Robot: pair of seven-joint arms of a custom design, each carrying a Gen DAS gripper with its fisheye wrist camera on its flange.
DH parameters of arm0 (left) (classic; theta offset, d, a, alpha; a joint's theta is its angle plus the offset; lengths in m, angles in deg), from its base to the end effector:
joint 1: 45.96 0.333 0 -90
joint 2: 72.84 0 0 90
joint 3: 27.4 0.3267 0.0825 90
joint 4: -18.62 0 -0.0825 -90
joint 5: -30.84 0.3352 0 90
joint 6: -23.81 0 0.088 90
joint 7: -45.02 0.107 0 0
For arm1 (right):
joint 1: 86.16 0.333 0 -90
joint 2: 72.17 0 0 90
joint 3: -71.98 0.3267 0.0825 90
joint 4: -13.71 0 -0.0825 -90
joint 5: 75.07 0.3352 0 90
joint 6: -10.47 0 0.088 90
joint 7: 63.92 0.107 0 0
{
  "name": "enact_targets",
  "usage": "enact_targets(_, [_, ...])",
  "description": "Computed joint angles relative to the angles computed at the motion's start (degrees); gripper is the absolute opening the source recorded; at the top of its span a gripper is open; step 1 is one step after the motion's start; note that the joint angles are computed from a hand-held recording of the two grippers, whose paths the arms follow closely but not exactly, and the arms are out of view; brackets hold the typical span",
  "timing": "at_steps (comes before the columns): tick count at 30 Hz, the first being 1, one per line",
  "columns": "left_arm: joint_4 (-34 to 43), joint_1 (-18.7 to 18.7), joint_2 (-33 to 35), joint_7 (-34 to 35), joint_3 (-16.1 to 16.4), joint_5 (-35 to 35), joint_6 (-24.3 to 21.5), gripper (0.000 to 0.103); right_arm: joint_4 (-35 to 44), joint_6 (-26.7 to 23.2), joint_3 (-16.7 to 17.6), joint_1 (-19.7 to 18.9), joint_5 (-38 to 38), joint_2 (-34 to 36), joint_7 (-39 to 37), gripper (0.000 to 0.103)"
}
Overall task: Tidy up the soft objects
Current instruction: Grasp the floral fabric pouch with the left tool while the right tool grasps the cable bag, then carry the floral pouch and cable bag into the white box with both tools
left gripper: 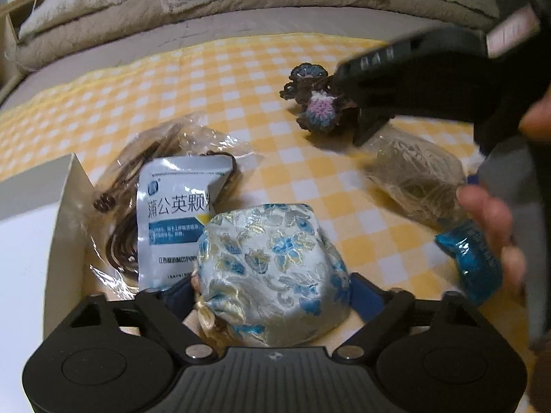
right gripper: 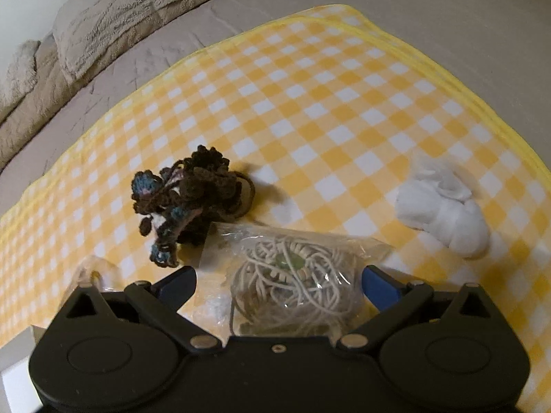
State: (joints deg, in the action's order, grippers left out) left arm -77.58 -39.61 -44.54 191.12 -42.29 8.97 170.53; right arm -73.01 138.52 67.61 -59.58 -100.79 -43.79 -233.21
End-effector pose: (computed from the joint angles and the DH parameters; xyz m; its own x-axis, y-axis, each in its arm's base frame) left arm 0.6678 -0.0659 0.4013 -0.7097 -0.7044 -0.0149 -0.5976 0.6130 -0.5169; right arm 0.6283 0.2531 0.4331 -0.8508 -0.4693 -0.2365 -0.3599 0.8483 -0.3884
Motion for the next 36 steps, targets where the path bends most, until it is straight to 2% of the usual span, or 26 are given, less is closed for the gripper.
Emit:
enact_targets(3, [0.54, 0.22, 0.06, 0.08, -0.08, -0.04, -1.05, 0.079, 0.76, -1.38, 0.49, -0.59, 1.23, 0.71, -1.85, 0.103])
enact_targets(7, [1.86, 0.73, 0.19, -0.16, -0.11, -0.72, -3.60, 0.068, 2.54, -5.79, 1.03, -0.84, 3.22, 1.72, -5.70, 0.102])
enact_targets(9, [2.71, 0.84, 0.29, -0.56, 0.07, -1.08, -5.01, 0.064, 1.54, -5.59, 0.96, -0.74, 3.27, 1.01, -6.04, 0.094])
enact_targets(11, [3.10, 1.15, 0.13, -0.48, 0.09, -1.74, -5.88, 0.063, 0.06, -5.21, 0.92, -0.50, 2.68, -0.08, -6.20, 0.086])
enact_targets(14, [3.25, 1.67, -0.41, 0.26, -0.09, -3.17, -6.26, 0.062, -3.77, -2.38, 1.49, -0.91, 1.95, -2.47, -8.15, 0.079])
enact_targets(21, [3.70, 3.06, -2.35, 2.56, -0.01, -7.02, -9.04, 0.062, -7.81, -1.88, 2.88, -0.57, 1.44, -6.15, -10.87, 0.069])
enact_targets(36, [5.81, 6.44, -6.25, 9.75, 1.93, -17.40, -16.02, 0.062, -10.73, -3.95, 5.64, 2.75, -10.27, -13.65, -8.74, 0.065])
